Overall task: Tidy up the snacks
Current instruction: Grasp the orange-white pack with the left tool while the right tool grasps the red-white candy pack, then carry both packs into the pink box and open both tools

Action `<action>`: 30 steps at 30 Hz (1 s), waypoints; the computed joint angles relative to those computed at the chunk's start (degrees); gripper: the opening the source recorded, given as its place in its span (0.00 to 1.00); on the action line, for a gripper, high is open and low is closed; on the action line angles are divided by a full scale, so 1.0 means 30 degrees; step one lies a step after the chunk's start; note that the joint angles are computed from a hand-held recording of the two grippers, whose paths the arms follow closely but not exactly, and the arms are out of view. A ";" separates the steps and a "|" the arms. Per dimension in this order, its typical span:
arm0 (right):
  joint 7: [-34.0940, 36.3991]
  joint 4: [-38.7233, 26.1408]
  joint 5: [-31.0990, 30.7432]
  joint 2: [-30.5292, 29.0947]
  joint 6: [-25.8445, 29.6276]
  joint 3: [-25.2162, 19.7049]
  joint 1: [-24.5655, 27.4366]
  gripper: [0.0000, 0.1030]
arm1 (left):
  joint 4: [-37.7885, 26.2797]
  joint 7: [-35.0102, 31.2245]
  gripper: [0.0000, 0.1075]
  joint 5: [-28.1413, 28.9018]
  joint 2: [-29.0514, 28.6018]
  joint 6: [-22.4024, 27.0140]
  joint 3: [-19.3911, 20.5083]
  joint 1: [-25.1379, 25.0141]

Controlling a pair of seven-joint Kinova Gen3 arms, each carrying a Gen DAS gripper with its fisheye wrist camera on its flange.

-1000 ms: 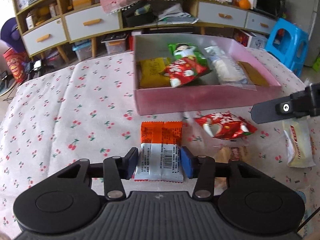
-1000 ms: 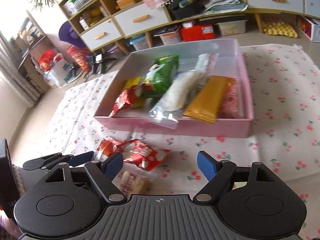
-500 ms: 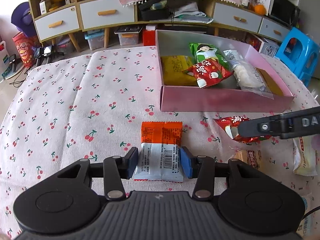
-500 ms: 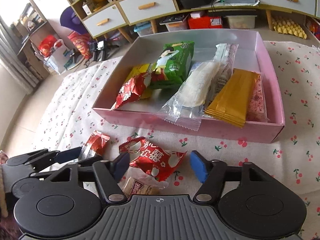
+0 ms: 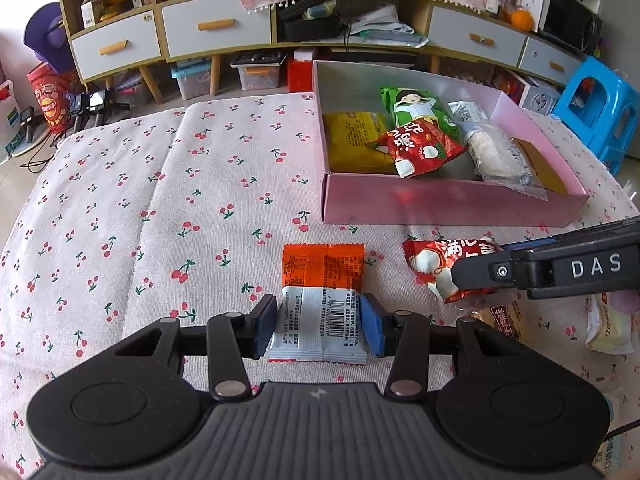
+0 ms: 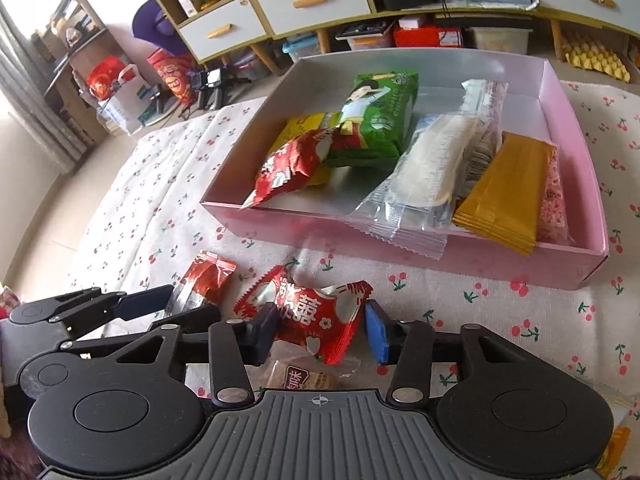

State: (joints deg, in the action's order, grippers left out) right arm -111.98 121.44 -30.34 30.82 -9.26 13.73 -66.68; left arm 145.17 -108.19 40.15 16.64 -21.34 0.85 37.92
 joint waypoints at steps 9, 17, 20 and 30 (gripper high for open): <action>0.0281 0.0412 -0.0090 -0.0717 -0.0494 -0.1172 0.0831 0.36 | 0.0190 0.0260 0.37 -0.0100 -0.0538 0.0136 0.0166 -0.0330; 0.1066 0.1234 -0.0579 -0.1781 -0.1520 -0.2133 0.1220 0.36 | 0.0401 0.0883 0.37 -0.0548 -0.1654 0.0547 0.0586 -0.1264; 0.1737 0.1602 -0.1455 -0.2213 -0.1981 -0.2174 0.1061 0.36 | 0.0372 0.1285 0.37 -0.0758 -0.2039 0.0597 0.0802 -0.1662; 0.2796 0.2799 -0.5493 -0.2734 -0.5567 -0.3386 0.1655 0.37 | 0.0492 0.5270 0.36 -0.3467 -0.2099 -0.1077 0.2100 -0.3286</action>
